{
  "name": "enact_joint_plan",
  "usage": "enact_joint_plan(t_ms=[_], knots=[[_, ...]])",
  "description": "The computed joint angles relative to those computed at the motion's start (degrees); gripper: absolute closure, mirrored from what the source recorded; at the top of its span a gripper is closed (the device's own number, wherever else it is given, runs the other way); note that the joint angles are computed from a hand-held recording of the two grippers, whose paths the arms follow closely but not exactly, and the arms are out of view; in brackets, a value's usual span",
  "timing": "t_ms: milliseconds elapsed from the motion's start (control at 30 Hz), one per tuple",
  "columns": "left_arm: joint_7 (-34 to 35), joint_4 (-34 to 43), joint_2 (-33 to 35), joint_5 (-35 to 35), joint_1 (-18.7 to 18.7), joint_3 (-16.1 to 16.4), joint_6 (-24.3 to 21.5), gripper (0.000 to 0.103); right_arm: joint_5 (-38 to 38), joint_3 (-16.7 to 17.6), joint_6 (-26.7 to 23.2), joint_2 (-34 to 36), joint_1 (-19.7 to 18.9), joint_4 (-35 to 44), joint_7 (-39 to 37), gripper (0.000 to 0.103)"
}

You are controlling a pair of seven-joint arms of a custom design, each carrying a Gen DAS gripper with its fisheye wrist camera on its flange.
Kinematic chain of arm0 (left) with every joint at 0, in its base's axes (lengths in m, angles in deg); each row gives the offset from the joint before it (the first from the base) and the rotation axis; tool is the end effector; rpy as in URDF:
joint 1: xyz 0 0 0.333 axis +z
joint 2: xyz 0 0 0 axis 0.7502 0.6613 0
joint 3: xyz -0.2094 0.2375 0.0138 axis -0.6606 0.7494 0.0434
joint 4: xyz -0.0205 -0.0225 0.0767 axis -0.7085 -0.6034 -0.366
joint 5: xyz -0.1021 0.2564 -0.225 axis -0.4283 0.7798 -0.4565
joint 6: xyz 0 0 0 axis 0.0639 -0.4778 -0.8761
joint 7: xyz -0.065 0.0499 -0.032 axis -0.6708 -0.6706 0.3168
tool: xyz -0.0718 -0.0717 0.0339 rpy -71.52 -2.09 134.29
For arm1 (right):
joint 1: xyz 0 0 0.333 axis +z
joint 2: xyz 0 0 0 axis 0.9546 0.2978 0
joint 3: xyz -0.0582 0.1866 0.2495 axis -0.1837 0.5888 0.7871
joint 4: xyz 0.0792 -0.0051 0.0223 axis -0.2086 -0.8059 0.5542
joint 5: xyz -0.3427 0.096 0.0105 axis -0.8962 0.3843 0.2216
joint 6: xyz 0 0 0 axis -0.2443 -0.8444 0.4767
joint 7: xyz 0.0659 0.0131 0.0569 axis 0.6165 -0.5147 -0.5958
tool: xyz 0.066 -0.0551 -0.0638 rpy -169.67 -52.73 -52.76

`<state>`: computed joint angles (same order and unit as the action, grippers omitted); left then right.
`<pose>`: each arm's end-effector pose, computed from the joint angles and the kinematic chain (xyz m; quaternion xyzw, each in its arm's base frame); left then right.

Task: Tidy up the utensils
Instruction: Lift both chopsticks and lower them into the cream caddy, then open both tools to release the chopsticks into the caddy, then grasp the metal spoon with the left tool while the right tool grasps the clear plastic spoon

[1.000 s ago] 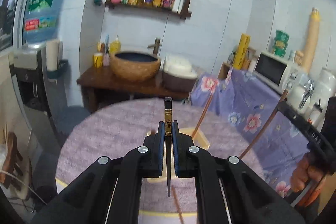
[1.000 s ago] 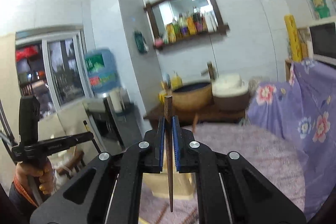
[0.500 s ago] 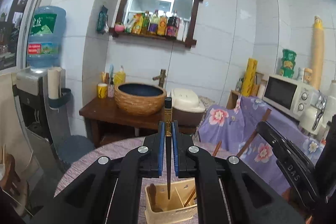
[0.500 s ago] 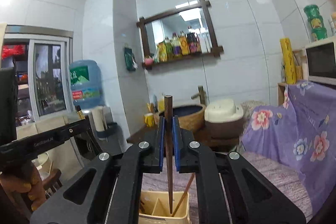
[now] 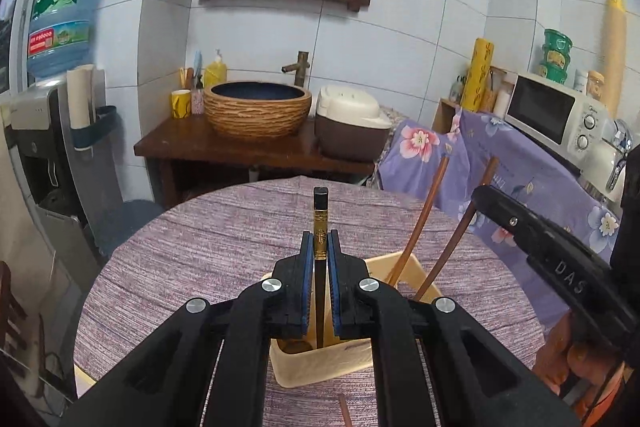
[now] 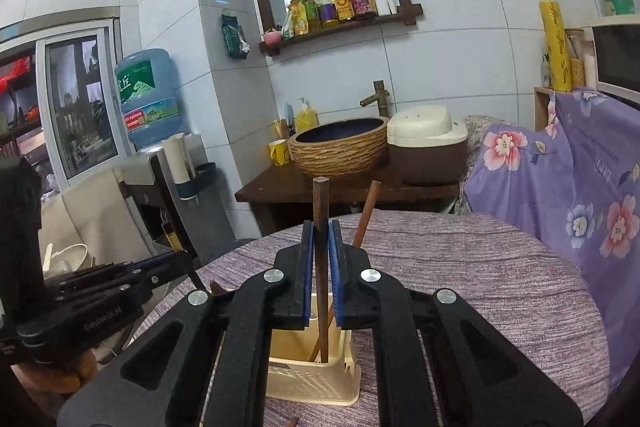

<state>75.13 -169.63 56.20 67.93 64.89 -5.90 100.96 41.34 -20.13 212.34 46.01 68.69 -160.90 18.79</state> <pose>0.3977 -0.1394 0.6228 -0.6751 0.5332 -0.3830 0.3365 0.5069 0.3097 0.6223 -0.6807 0.4349 -0.1895 0.5582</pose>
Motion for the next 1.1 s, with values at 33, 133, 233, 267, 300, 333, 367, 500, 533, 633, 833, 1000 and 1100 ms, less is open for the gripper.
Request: enact_joint_plan(t_ms=[33,133,233,267,300,333,367,500,533,633,833,1000,1100], knots=[[0.23,-0.37,-0.09,-0.34,-0.65,0.55,0.24,0.093,-0.71,-2.12,-0.4,-0.4,1.76,-0.26,0.9,0.094],[0.86,-0.99,-1.0,-0.65,-1.37,0.97,0.06,0.067,-2.76,-7.39,-0.8,-1.77,6.28,-1.46,2.67,0.079],[1.4,-2.91,-3.14,-1.69,-2.48,1.6,1.24,0.046,7.74,-4.82,-1.36,-3.57,4.46,-2.44,-5.51,0.053],[2.48,-3.63,-4.07,-1.98,-3.39,2.1,0.81,0.042,9.79,-5.05,-1.78,-4.38,4.59,-2.98,-6.97,0.053],[3.49,-4.38,-4.87,-2.24,-4.12,2.44,0.62,0.036,10.37,-5.85,-2.55,-5.24,5.06,-3.76,-7.04,0.052],[4.65,-5.8,-6.14,-2.63,-5.28,3.06,0.86,0.034,10.58,-6.85,-3.78,-6.44,5.49,-4.97,-6.39,0.051],[5.79,-7.26,-7.19,-3.27,-6.46,3.79,1.5,0.031,9.63,-7.9,-4.81,-7.53,5.99,-6.22,-4.65,0.046],[10.99,-13.97,-12.29,-7.43,-13.29,7.46,1.24,0.027,7.32,-11.14,-6.76,-12.31,8.18,-12.65,-1.92,0.043],[12.26,-16.37,-14.21,-8.71,-15.56,8.5,0.96,0.027,7.59,-11.98,-7.4,-13.73,9.07,-14.65,-2.61,0.043],[15.7,-20.85,-18.31,-11.68,-20.38,10.0,-2.25,0.027,9.49,-14.97,-9.94,-17.17,12.53,-19.61,-4.9,0.043],[24.34,-27.21,-24.59,-16.1,-29.16,12.05,-12.93,0.037,15.28,-21.21,-10.89,-21.94,20.81,-28.91,-9.2,0.043],[28.88,-30.15,-27.39,-18.93,-32.21,12.06,-20.9,0.049,14.71,-24.86,-10.61,-22.63,24.94,-32.31,-7.56,0.043],[29.76,-31.33,-28.25,-20.11,-32.33,11.56,-22.83,0.056,13.32,-26.64,-10.52,-22.74,27.14,-32.94,-6.26,0.043]])
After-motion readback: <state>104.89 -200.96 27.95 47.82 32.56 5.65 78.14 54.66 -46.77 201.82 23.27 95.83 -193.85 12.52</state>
